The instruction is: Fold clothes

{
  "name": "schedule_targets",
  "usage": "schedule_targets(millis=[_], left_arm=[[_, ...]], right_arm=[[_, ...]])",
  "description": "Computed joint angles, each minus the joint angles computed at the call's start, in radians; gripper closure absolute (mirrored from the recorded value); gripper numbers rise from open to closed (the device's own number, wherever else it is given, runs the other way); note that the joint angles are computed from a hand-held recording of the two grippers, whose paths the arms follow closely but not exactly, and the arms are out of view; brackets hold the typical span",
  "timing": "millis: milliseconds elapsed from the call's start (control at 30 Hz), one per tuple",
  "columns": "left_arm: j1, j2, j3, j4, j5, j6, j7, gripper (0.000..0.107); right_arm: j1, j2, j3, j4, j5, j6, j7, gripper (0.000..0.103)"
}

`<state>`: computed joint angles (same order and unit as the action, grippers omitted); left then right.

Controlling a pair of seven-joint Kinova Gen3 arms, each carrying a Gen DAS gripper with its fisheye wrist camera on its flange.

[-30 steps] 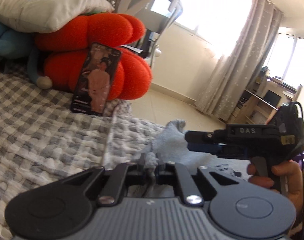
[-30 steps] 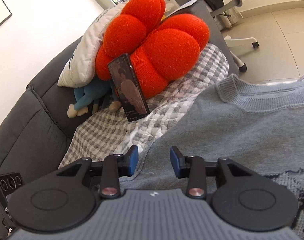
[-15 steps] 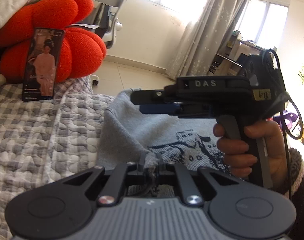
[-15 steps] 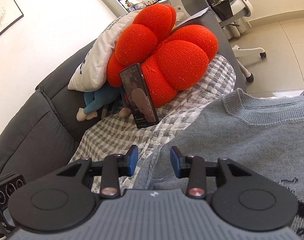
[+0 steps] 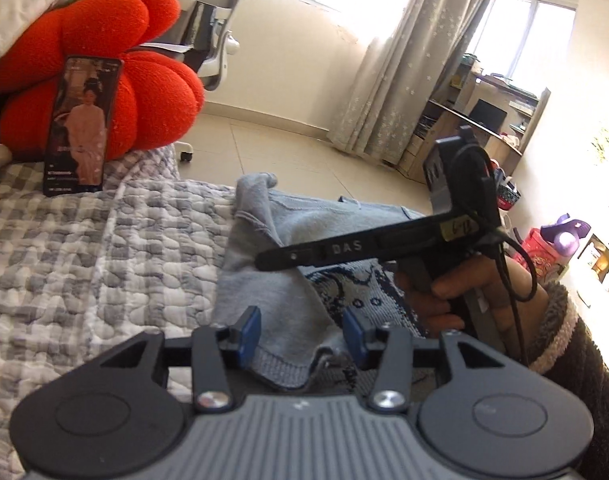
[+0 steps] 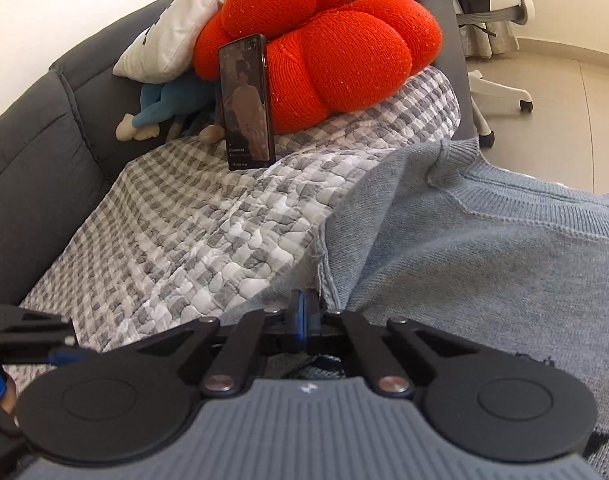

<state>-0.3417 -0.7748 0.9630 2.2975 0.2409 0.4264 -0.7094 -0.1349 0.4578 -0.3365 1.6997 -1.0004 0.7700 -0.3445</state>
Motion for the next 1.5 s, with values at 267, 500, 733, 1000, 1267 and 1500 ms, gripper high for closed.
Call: schedule_targets(millis=[267,500,733,1000,1267,1500], left_arm=[[0.088,0.159,-0.154,0.109,0.095,-0.094,0.114,0.061],[-0.092,0.168,0.031,0.064,0.020,-0.139,0.225,0.099],[-0.238,0.025,0.207,-0.101,-0.069,0.007,0.093,0.099],[-0.285,0.006,0.290,-0.148,-0.051,0.023,-0.098,0.098],[-0.242,-0.022,0.199,-0.133,0.066,0.082,-0.152,0.065],[-0.136,-0.008,0.080,-0.057,0.155,0.052,-0.124,0.063]], right_arm=[[0.015,0.019,0.003,-0.015,-0.017,0.048,-0.007,0.103],[0.034,0.039,0.003,-0.033,-0.064,0.124,-0.013,0.083],[0.080,0.042,0.006,-0.016,-0.190,0.183,0.039,0.062],[0.020,0.033,0.053,-0.053,-0.080,0.199,0.001,0.062],[0.054,0.035,0.020,-0.036,-0.096,0.175,0.082,0.092],[0.144,0.117,0.014,-0.047,-0.296,0.316,0.096,0.092]])
